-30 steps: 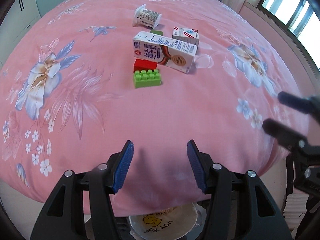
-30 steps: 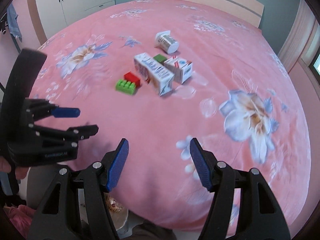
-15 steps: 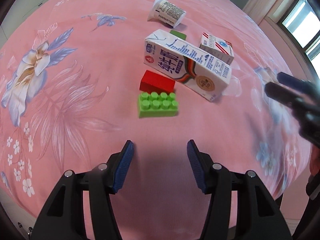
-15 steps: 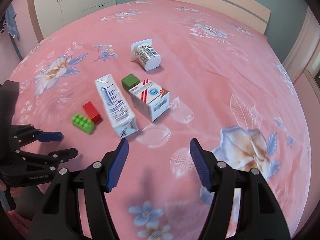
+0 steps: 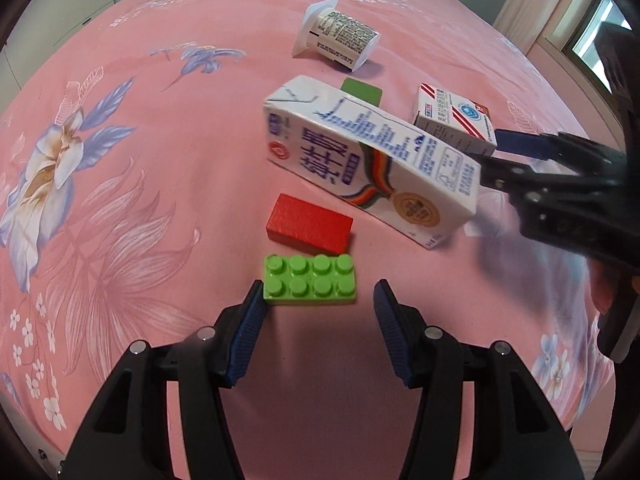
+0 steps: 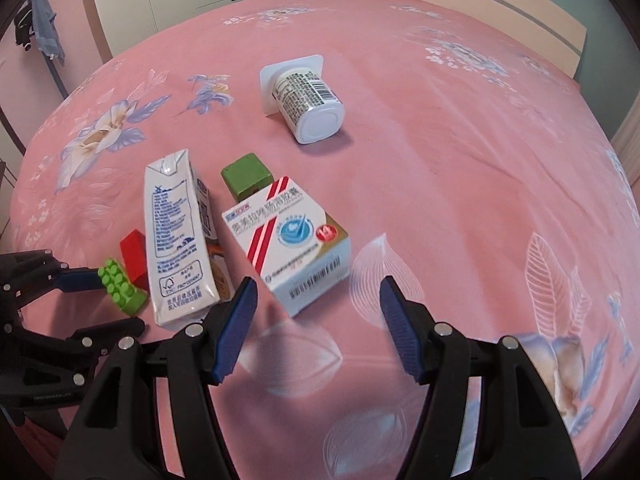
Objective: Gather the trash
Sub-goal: 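Grasp the green toy brick with the left tool while the right tool grasps the medicine box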
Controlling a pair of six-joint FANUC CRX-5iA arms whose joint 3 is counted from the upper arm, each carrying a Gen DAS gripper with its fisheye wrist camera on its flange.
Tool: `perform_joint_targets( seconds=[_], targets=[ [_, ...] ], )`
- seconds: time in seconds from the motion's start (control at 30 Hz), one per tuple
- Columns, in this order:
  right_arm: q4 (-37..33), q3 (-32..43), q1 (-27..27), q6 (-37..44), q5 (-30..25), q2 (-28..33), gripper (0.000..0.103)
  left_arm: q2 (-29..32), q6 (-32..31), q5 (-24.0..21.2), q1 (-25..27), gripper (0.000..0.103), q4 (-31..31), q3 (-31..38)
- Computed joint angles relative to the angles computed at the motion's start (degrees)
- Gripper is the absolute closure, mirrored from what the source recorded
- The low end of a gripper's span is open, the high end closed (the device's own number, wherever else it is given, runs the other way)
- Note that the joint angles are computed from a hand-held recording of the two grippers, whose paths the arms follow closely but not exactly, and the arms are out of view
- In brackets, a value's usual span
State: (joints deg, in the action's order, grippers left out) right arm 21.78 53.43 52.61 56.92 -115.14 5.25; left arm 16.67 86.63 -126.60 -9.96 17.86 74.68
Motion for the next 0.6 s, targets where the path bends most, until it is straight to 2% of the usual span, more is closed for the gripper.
perform_joint_targets(
  seconds=[0.1, 0.27, 0.3, 0.4, 0.6],
  targets=[
    [-2.07, -0.11, -1.79, 0.76, 1.65, 0.42, 0.039, -0.66, -1.0, 1.52, 0.06, 0.055, -0.27, -1.94],
    [-4.08, 0.63, -3.29, 1.17, 2.7, 1.94, 0.041, -1.55, -2.3, 3.52, 0.48, 0.055, 0.66, -4.78],
    [-4.23, 0.98, -3.29, 0.95, 2.63, 2.5, 0.048, -1.88, -3.0, 3.97, 0.53, 0.056, 0.75, -5.48],
    [-4.09, 0.09, -2.77, -0.23, 3.38, 2.18, 0.054, -2.39, -3.66, 4.78, 1.55, 0.056, 2.63, -7.0],
    [-2.06, -0.69, -0.78, -3.75, 2.87, 1.22, 0.055, -3.07, -4.78, 3.98, 4.85, 0.056, 6.53, -8.12]
  ],
)
